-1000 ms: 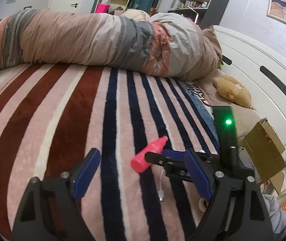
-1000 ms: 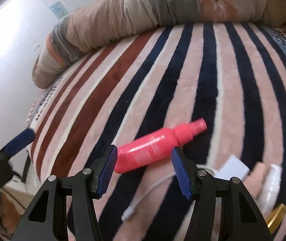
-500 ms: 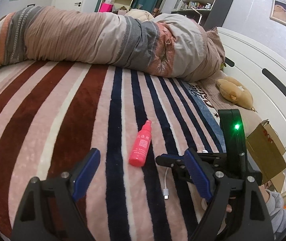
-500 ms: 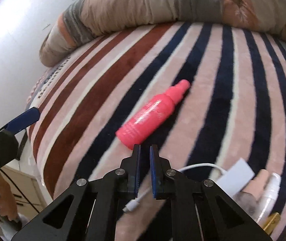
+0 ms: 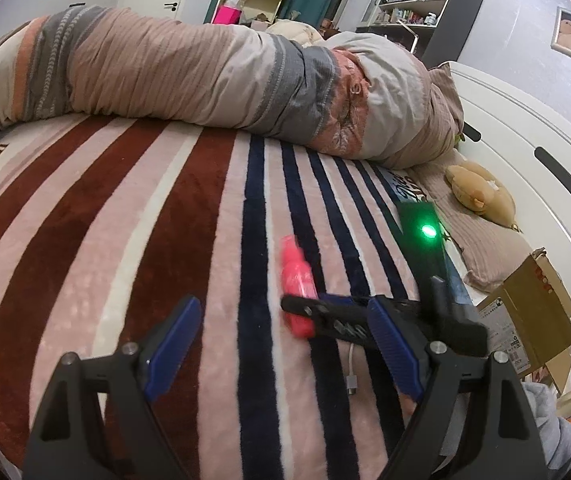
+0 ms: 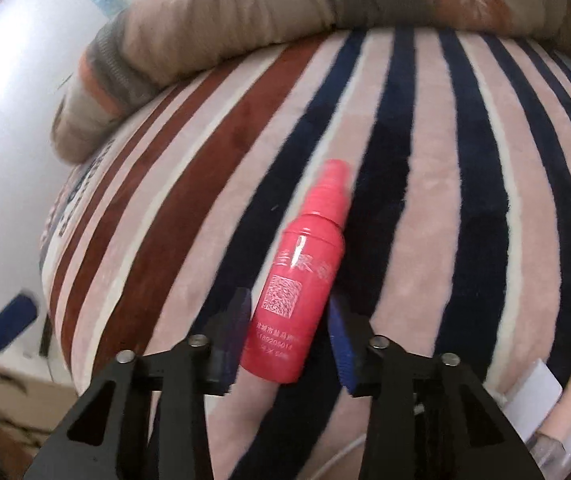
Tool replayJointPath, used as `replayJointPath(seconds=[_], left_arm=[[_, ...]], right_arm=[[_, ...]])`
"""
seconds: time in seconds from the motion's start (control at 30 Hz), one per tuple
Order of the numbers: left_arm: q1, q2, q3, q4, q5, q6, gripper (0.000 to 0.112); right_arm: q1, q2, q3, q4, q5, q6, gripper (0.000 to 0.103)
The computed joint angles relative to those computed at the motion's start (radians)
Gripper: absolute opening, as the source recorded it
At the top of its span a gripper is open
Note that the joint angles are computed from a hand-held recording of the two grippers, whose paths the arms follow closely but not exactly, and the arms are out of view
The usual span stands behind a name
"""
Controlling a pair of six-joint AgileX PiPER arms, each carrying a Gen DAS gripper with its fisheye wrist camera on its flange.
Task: Organize rigid objects
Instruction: 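Move the right gripper back and grasp the pink spray bottle, then carry the pink bottle into the box and release it beside the device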
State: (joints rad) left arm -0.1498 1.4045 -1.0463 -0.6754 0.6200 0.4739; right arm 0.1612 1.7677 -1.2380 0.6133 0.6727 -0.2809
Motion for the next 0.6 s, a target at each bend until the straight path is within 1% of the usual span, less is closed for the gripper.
replayJointPath(seconds=[0.07, 0.1, 0.13, 0.2, 0.23, 0.33, 0.47, 0.53, 0.6], left_arm=[[0.012, -0.001, 0.003, -0.016, 0.006, 0.017, 0.083], [0.017, -0.003, 0.006, -0.024, 0.008, 0.028, 0.083], [0.02, -0.004, 0.009, -0.03, 0.012, 0.035, 0.083], [0.026, 0.0, 0.014, -0.044, 0.019, 0.051, 0.083], [0.028, 0.002, 0.016, -0.044, 0.022, 0.052, 0.083], [0.025, 0.008, 0.021, -0.035, 0.029, 0.041, 0.083], [0.027, 0.026, 0.024, -0.07, 0.05, 0.066, 0.083], [0.019, 0.042, 0.017, -0.074, 0.06, 0.061, 0.083], [0.008, 0.049, 0.01, -0.105, 0.079, 0.079, 0.083]], right_arm=[[-0.011, -0.058, 0.042, 0.024, 0.058, -0.097, 0.029], [-0.012, -0.078, 0.055, 0.011, 0.078, -0.118, 0.029], [-0.011, -0.111, 0.077, -0.024, 0.112, -0.137, 0.029], [-0.009, -0.127, 0.088, -0.046, 0.162, -0.144, 0.029], [-0.009, -0.13, 0.092, -0.052, 0.172, -0.143, 0.029], [-0.011, -0.112, 0.092, -0.042, 0.146, -0.133, 0.029], [-0.008, -0.05, 0.057, -0.026, 0.137, -0.126, 0.029], [-0.009, -0.067, 0.07, -0.031, 0.118, -0.125, 0.027], [0.015, -0.141, 0.125, -0.068, 0.067, -0.132, 0.027]])
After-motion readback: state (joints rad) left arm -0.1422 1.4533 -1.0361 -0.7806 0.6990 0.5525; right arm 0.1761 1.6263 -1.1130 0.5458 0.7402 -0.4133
